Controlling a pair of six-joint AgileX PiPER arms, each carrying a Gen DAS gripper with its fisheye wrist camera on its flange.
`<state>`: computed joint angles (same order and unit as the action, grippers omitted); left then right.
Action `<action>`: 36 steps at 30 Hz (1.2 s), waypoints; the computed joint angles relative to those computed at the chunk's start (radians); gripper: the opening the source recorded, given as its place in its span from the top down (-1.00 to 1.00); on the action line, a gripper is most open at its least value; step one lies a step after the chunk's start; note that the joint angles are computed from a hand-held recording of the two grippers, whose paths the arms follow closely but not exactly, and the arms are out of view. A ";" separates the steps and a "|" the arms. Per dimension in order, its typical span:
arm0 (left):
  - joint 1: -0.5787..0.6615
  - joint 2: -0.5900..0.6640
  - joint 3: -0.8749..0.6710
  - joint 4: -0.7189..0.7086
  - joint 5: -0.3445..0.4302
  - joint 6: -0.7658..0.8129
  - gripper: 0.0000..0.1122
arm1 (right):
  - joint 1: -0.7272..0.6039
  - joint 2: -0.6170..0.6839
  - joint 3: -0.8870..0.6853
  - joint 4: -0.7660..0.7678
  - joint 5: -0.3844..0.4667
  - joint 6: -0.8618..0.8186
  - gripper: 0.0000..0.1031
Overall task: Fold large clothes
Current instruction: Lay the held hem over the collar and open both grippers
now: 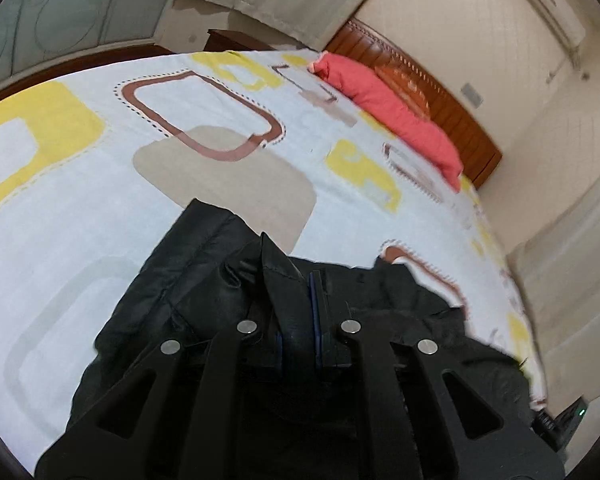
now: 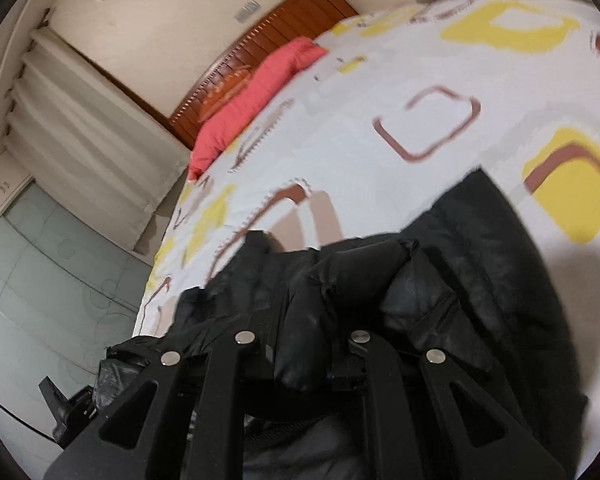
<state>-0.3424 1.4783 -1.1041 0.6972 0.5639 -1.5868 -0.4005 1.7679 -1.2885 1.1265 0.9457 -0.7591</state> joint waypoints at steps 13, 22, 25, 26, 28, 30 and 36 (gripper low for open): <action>0.051 -0.107 0.045 -0.129 -0.093 0.106 -0.30 | -0.064 -0.091 0.049 0.090 0.087 -0.034 -0.45; -0.003 -0.164 0.020 -0.075 0.031 0.114 -0.41 | -0.016 -0.205 0.084 -0.043 0.032 -0.005 -0.45; 0.002 -0.103 -0.032 -0.135 0.060 0.210 -0.41 | 0.068 -0.190 0.050 -0.147 -0.059 0.073 -0.45; 0.009 -0.077 -0.057 -0.163 0.069 0.255 -0.41 | 0.092 -0.182 0.038 -0.177 -0.082 0.088 -0.45; 0.010 -0.024 -0.114 -0.170 0.101 0.302 -0.40 | 0.172 -0.160 -0.009 -0.289 -0.148 0.158 -0.44; 0.010 0.043 -0.178 -0.157 0.131 0.330 -0.40 | 0.239 -0.131 -0.051 -0.394 -0.194 0.222 -0.44; 0.017 0.194 -0.296 -0.137 0.168 0.376 -0.40 | 0.409 -0.008 -0.164 -0.740 -0.307 0.416 -0.43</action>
<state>-0.3251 1.6722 -1.4000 0.5600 0.7323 -1.2110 0.0080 1.7596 -1.4524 0.3865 0.6383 -0.3434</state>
